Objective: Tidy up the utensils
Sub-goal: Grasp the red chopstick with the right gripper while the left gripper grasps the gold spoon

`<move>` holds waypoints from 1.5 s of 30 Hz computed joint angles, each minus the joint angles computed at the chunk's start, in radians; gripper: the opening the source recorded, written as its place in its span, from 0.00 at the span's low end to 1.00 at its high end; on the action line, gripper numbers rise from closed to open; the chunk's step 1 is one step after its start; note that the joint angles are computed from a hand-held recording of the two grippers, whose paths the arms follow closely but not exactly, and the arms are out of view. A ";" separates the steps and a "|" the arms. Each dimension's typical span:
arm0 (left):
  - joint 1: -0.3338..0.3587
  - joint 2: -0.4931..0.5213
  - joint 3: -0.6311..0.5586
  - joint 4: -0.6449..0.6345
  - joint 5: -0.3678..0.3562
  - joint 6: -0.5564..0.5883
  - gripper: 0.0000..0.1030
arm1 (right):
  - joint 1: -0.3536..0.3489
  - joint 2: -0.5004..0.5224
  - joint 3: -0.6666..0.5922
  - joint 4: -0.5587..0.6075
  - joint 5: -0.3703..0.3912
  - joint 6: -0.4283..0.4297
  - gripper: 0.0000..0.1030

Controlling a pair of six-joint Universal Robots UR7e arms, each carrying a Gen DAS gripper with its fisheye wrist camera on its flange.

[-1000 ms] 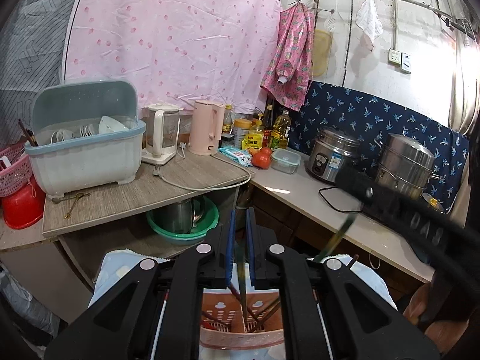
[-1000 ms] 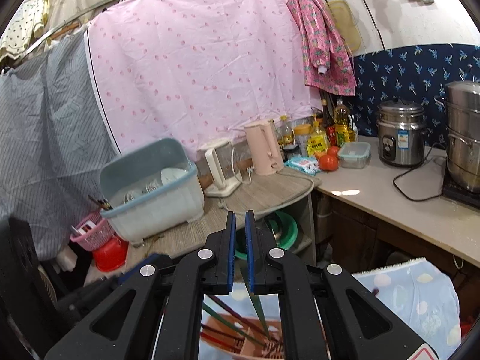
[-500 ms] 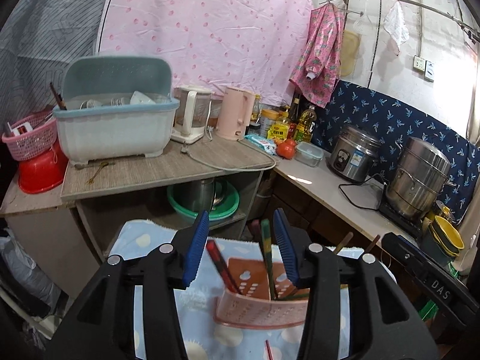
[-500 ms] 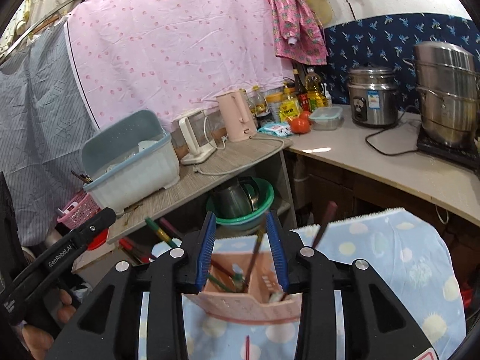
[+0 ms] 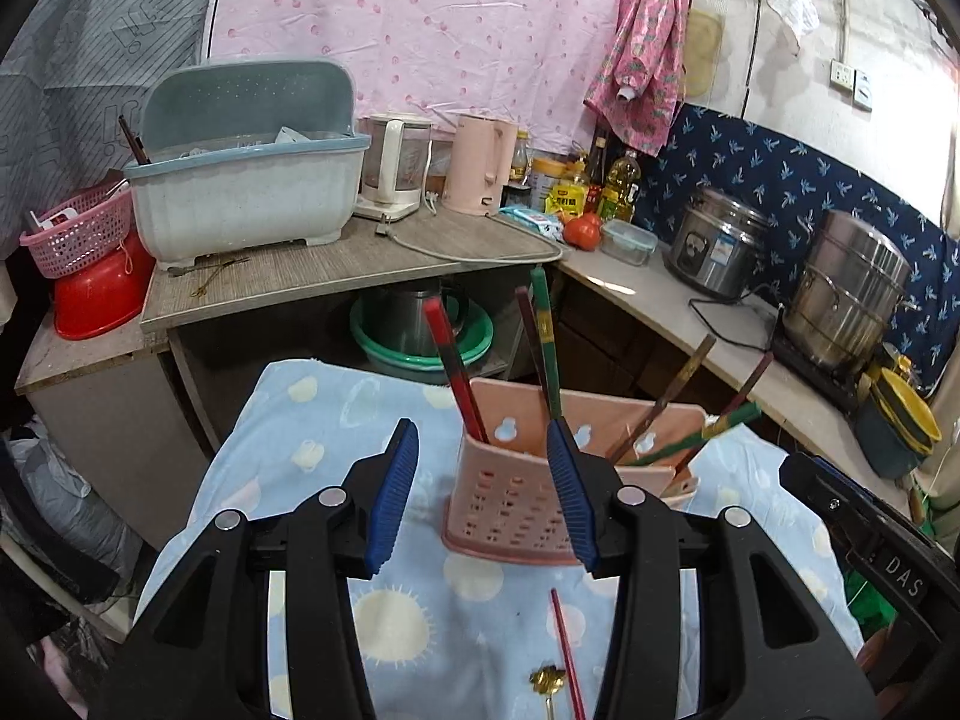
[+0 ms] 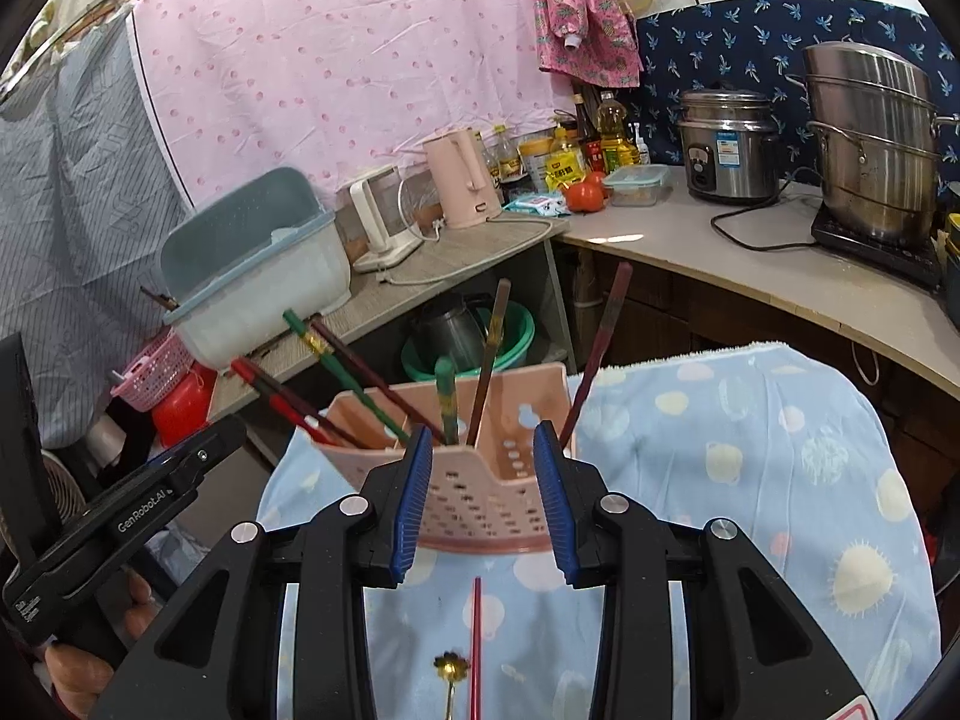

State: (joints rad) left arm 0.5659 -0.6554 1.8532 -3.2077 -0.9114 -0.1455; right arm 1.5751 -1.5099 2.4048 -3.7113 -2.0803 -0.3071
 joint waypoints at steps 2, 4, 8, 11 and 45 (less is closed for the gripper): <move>-0.008 -0.005 0.016 0.006 0.011 -0.006 0.41 | 0.003 0.006 0.017 -0.015 -0.012 -0.007 0.34; -0.018 -0.012 0.036 0.007 0.025 -0.015 0.41 | 0.007 0.010 0.033 -0.029 -0.024 -0.013 0.34; -0.036 -0.025 0.070 0.031 0.048 -0.037 0.41 | 0.016 0.024 0.069 -0.064 -0.052 -0.030 0.34; -0.049 -0.031 0.095 0.048 0.062 -0.050 0.41 | 0.022 0.040 0.102 -0.094 -0.073 -0.041 0.34; -0.086 -0.073 0.419 0.179 0.029 -0.317 0.41 | -0.066 0.375 0.384 -0.359 -0.102 0.014 0.32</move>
State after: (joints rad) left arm 0.4801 -0.7283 2.2724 -3.0289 -0.8822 -0.4621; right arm 1.5093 -1.1353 2.7887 -4.0708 -2.1824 -0.2930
